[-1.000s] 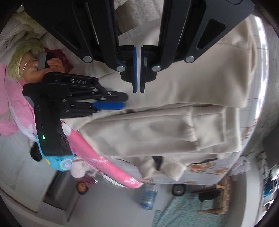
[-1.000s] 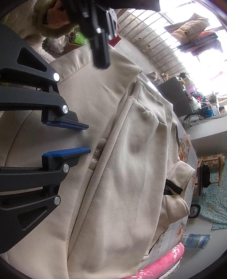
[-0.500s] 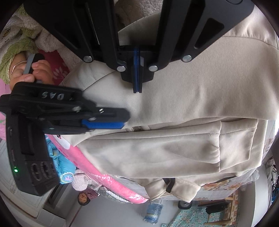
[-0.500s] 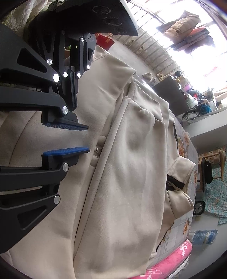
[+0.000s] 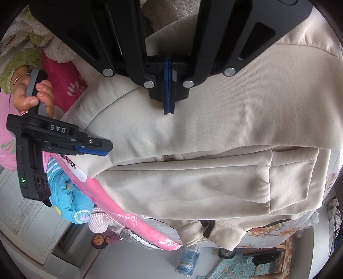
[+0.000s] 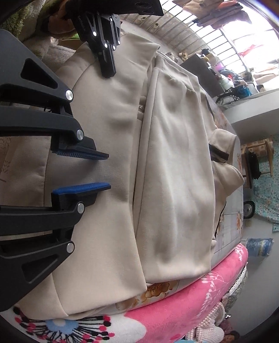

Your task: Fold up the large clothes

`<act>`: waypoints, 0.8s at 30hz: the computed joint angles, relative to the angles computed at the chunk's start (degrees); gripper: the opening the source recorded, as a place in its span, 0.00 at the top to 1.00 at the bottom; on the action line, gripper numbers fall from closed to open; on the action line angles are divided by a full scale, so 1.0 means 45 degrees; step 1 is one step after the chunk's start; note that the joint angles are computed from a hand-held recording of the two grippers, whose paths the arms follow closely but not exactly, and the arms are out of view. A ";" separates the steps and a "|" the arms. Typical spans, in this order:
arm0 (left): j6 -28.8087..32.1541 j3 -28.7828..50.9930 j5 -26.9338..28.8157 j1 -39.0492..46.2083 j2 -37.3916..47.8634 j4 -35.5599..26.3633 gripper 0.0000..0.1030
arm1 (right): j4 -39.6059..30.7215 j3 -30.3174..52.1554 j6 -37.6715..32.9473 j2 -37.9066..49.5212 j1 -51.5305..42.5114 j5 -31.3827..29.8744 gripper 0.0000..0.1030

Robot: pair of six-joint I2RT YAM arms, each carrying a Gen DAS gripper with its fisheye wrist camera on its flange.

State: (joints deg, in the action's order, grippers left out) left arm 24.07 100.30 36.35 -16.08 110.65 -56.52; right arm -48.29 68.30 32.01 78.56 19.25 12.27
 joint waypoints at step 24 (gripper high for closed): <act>-0.1569 0.0953 -0.2496 0.1196 -0.0111 0.0018 0.80 | -0.0914 0.1546 0.0425 0.0005 0.1662 0.0721 0.35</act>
State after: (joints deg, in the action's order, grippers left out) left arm 17.00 104.59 25.12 -10.70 110.15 -56.44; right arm -52.40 75.26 33.93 78.58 26.73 15.51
